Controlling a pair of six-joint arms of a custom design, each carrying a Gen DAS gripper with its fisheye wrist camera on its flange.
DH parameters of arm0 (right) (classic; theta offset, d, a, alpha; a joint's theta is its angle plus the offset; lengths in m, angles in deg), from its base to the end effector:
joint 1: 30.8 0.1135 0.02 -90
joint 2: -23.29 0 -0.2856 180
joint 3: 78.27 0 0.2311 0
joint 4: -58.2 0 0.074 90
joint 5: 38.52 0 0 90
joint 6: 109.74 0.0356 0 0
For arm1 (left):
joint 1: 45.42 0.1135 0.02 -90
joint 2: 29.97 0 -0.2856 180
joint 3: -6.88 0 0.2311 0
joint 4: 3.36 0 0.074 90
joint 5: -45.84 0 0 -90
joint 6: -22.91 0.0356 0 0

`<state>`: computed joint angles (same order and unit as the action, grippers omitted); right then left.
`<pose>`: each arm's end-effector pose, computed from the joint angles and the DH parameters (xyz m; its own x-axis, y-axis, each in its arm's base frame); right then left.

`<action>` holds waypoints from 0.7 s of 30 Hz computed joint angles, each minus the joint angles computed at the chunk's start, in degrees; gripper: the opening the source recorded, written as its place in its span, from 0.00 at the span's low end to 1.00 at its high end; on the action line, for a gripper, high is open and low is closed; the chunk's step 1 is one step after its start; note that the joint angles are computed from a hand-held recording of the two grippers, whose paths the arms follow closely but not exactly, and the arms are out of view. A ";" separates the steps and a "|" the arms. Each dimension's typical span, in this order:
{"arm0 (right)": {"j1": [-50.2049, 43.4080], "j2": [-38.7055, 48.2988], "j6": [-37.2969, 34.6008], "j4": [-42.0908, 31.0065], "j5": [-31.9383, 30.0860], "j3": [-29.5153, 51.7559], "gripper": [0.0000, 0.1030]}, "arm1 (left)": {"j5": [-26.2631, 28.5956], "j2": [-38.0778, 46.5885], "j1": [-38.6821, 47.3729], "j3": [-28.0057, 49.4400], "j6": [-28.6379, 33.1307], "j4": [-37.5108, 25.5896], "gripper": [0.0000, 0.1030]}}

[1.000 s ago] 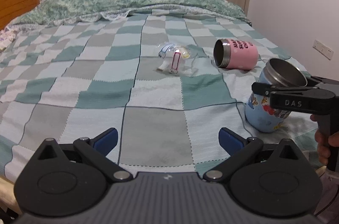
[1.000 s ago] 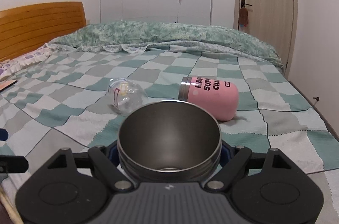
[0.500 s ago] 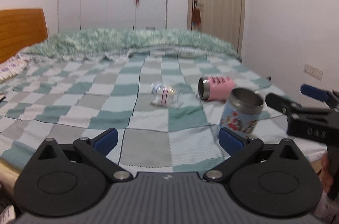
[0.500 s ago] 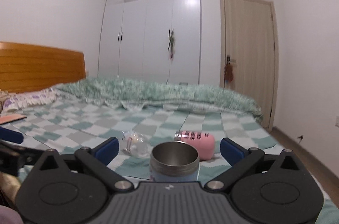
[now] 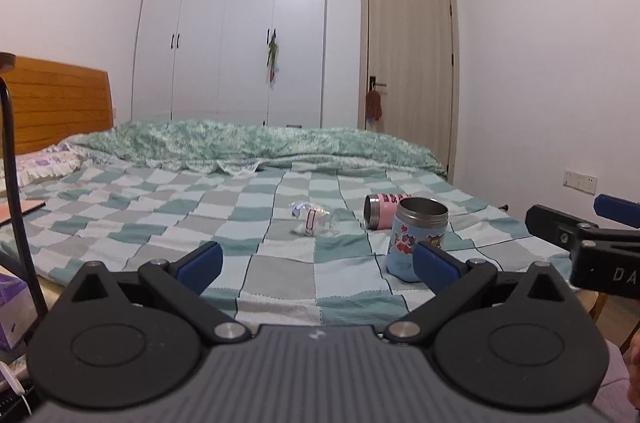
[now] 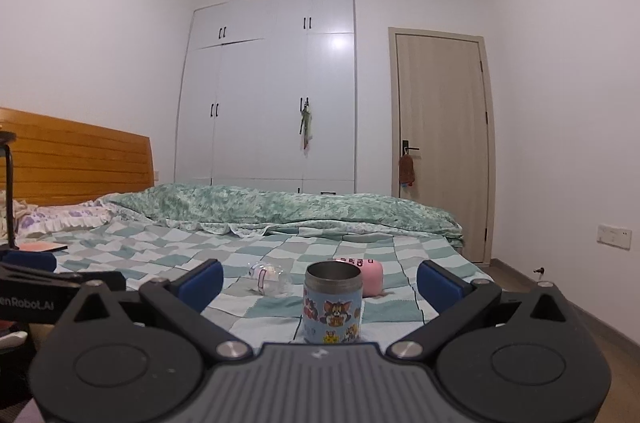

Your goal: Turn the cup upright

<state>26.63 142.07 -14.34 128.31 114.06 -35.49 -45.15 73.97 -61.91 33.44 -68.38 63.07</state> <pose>0.1899 0.2386 0.1303 -0.0468 0.0073 -0.9989 0.0921 0.9957 0.0029 0.2369 -0.0695 0.1444 -0.1881 0.0322 -0.9816 0.2634 0.9645 -0.0188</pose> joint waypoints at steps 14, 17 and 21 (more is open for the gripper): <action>-0.68 0.75 3.01 -0.25 -0.53 -1.31 1.00 | -0.33 2.20 -0.17 -1.27 0.98 4.03 1.00; -0.76 0.84 2.93 0.07 -0.62 -1.44 1.00 | -0.17 2.36 -0.14 -1.42 1.07 4.33 1.00; -0.75 0.66 3.36 -0.78 -0.52 -1.25 1.00 | -0.25 2.39 -0.23 -1.74 1.05 4.71 1.00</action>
<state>25.88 142.73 -10.99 127.53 113.54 -36.74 -45.41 76.36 -62.14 31.71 -67.33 67.79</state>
